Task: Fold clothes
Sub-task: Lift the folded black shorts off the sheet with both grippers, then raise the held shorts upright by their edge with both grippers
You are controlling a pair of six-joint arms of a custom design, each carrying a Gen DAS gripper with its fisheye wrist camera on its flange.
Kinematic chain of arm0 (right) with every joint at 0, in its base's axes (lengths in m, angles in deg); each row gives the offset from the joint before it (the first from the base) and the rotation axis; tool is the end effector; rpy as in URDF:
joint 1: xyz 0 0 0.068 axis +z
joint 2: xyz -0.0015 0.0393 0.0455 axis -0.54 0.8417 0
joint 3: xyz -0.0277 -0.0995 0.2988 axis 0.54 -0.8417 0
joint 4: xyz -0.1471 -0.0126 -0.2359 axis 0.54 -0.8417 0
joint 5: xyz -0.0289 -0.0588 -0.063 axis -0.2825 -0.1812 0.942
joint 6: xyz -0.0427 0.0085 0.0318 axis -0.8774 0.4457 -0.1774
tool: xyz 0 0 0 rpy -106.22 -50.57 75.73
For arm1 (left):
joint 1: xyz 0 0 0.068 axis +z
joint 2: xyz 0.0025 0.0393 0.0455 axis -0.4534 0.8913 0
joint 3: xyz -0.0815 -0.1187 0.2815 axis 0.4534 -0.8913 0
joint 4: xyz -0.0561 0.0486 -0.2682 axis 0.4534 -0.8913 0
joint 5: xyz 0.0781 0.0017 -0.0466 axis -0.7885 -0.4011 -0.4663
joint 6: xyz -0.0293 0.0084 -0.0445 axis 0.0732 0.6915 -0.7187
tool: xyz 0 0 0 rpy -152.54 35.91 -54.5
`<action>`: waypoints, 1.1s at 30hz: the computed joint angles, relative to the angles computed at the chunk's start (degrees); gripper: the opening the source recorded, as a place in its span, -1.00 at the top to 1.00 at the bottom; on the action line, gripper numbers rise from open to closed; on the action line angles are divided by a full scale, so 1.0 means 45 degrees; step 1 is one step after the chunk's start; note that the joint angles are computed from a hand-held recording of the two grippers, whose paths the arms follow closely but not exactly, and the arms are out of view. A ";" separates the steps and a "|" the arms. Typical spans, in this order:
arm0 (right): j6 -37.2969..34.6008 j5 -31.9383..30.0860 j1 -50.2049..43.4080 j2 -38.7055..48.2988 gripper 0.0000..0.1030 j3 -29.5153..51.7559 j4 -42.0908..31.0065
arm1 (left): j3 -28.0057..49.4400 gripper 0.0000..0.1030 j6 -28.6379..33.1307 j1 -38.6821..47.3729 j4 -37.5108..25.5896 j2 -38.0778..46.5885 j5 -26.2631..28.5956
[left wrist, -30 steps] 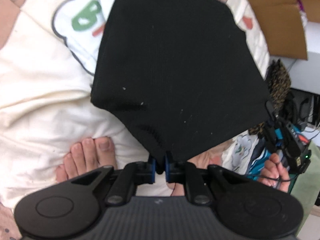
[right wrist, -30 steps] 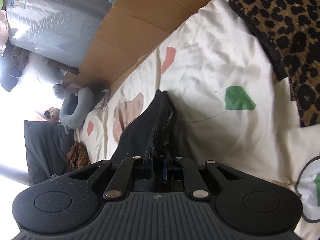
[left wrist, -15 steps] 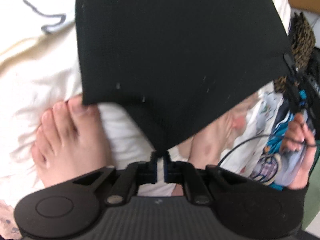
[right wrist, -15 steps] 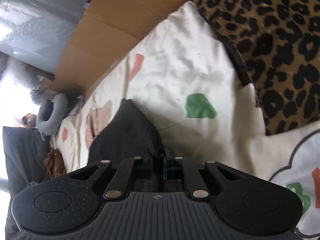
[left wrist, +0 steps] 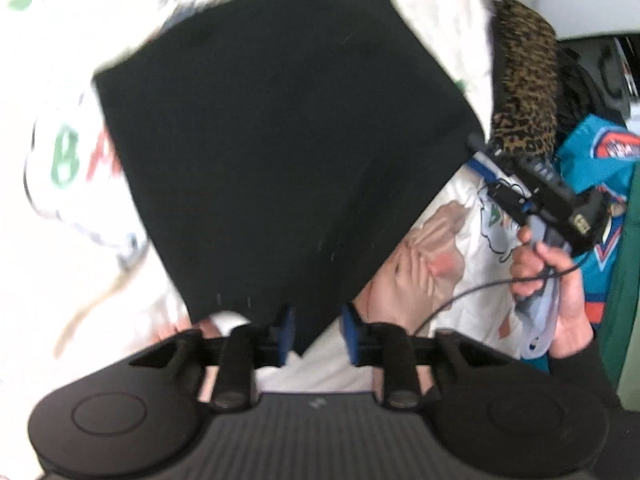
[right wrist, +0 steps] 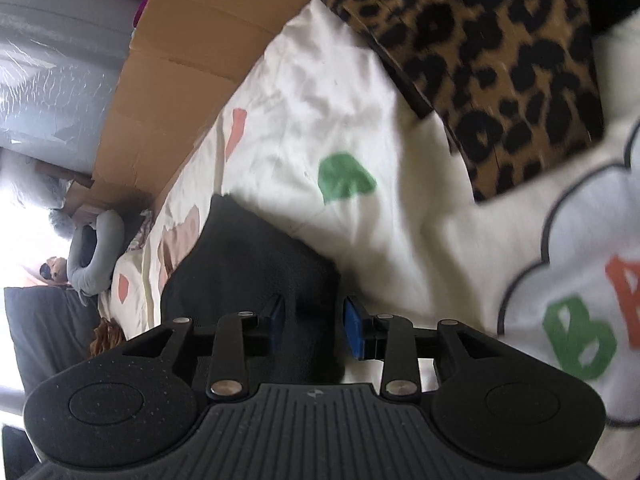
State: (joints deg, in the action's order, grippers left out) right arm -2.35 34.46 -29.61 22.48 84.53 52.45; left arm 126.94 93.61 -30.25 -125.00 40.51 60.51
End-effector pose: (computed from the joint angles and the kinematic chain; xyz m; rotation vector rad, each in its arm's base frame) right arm 0.2832 0.0295 0.1166 0.8542 2.3464 0.9322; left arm 0.3514 -0.0353 0.2605 -0.3595 -2.8989 0.6646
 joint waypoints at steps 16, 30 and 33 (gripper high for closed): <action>0.0549 -0.1159 0.0485 0.0921 0.31 -0.0553 0.1357 | 0.3833 -0.58 -0.0077 -0.2107 0.2981 0.2518 -0.1301; 0.0918 -0.1532 0.0837 0.1277 0.31 -0.0180 0.1389 | 0.5452 -0.70 0.1357 -0.1844 0.4740 0.4531 -0.1810; 0.0883 -0.1729 0.0763 0.1179 0.31 -0.0179 0.1306 | 0.5075 -0.71 0.1541 -0.1892 0.5471 0.4523 -0.1731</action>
